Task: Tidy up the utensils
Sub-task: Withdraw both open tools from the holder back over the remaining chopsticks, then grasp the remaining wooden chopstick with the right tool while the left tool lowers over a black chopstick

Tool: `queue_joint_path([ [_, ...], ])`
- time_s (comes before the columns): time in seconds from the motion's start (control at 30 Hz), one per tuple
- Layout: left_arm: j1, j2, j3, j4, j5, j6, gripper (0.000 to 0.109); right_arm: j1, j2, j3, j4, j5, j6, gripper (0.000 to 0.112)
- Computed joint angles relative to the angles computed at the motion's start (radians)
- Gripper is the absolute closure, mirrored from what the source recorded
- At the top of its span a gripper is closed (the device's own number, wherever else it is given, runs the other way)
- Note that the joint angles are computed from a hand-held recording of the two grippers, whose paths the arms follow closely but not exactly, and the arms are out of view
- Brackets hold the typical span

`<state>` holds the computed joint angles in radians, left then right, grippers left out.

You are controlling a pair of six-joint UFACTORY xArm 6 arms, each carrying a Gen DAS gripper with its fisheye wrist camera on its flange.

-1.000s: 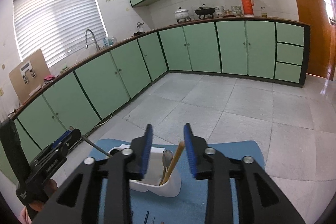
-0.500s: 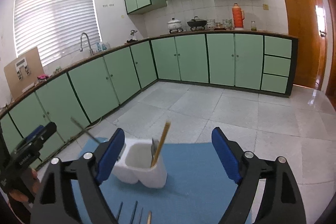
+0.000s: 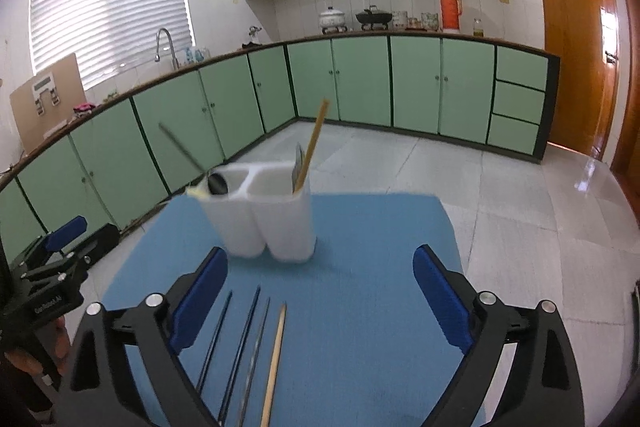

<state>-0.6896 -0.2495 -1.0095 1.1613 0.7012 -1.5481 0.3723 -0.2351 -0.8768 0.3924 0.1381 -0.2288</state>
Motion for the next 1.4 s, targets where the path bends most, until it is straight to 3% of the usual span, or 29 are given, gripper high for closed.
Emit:
queue_joint_path([
  [0.33, -0.132, -0.091, 0.174, -0.072, 0.063, -0.003, 0.015, 0.023, -0.182, 0.265, -0.185, 0.023, 0.178, 0.018],
  [0.47, -0.172, -0.111, 0.23, -0.109, 0.081, -0.02, 0.015, 0.047, -0.242, 0.359, -0.177, 0.03, 0.206, 0.019],
  [0.6, -0.205, -0.122, 0.27, -0.136, 0.097, -0.04, 0.015, 0.055, -0.301, 0.444, -0.265, 0.035, 0.3, 0.024],
  [0.8, -0.247, -0.144, 0.328, -0.173, 0.111, -0.06, 0.015, 0.079, -0.374, 0.537, -0.33, 0.056, 0.378, 0.04],
  [1.07, -0.282, -0.169, 0.371, -0.194, 0.127, -0.085, 0.015, 0.129, -0.405, 0.586, -0.275, 0.052, 0.375, 0.071],
  [1.4, -0.286, -0.148, 0.354, -0.21, 0.117, -0.095, 0.015, 0.168, -0.385, 0.597, -0.245, 0.055, 0.352, 0.087],
])
